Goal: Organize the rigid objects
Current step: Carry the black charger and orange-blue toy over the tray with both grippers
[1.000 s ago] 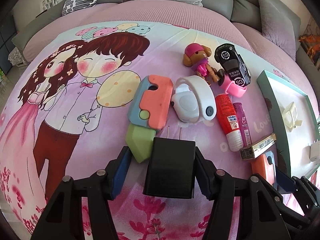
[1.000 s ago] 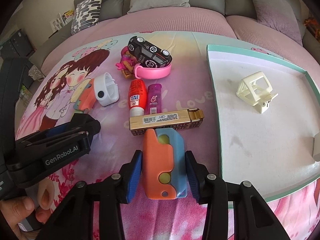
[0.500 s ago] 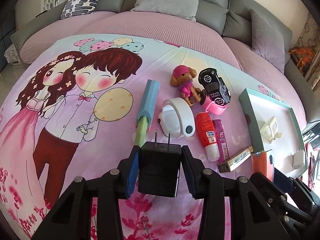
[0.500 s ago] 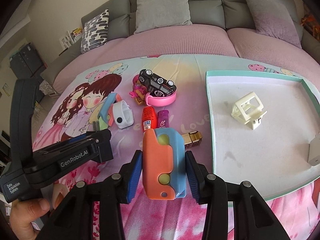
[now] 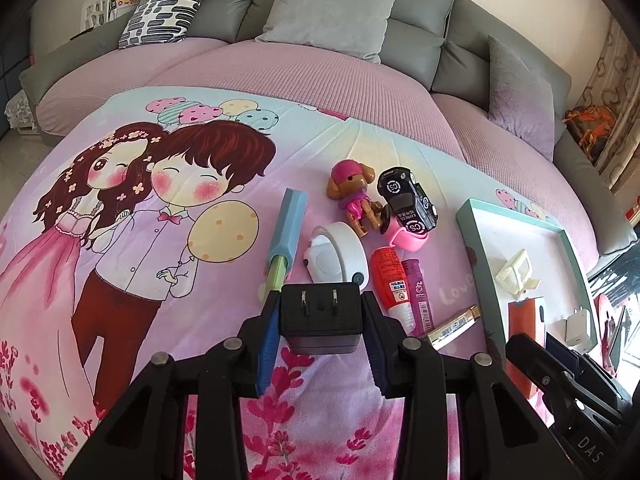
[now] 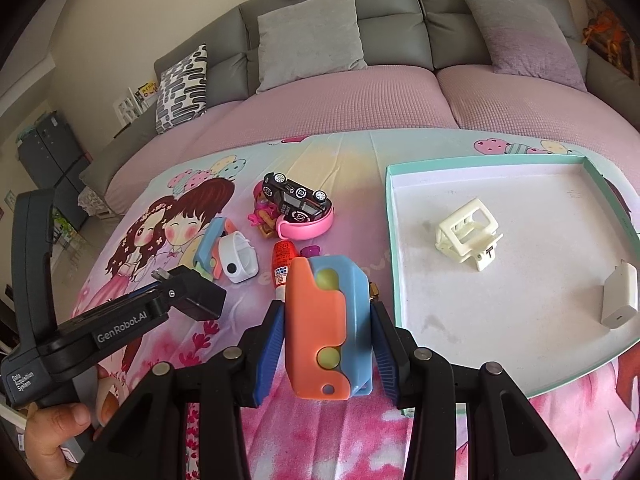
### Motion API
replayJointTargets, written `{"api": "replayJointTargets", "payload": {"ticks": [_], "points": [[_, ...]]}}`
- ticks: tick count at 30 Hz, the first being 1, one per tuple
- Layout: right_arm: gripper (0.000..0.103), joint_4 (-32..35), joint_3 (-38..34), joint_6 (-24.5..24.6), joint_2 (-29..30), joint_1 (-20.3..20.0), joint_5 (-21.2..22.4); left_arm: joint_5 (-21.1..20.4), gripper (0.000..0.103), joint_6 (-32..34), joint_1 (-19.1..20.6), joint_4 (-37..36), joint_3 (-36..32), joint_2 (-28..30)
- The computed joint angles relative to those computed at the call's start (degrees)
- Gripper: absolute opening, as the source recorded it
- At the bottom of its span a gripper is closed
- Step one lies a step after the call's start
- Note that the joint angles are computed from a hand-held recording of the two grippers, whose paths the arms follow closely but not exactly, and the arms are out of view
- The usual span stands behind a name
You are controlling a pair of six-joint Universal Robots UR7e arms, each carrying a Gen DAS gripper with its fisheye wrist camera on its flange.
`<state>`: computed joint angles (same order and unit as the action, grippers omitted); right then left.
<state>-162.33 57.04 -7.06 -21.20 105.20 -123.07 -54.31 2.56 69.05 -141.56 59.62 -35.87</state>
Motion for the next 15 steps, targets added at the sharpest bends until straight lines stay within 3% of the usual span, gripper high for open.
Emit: {"api": "replayJointTargets", "payload": {"ticks": [7, 15], "points": [[0.045, -0.8, 0.3, -0.5, -0.1, 0.1, 0.0, -0.5, 0.04, 0.4, -0.2, -0.5, 0.4, -0.3], [0.045, -6.5, 2.6, -0.7, -1.9, -0.2, -1.7, -2.9, 0.04, 1.6, -1.1, -1.3, 0.6, -0.4]]}}
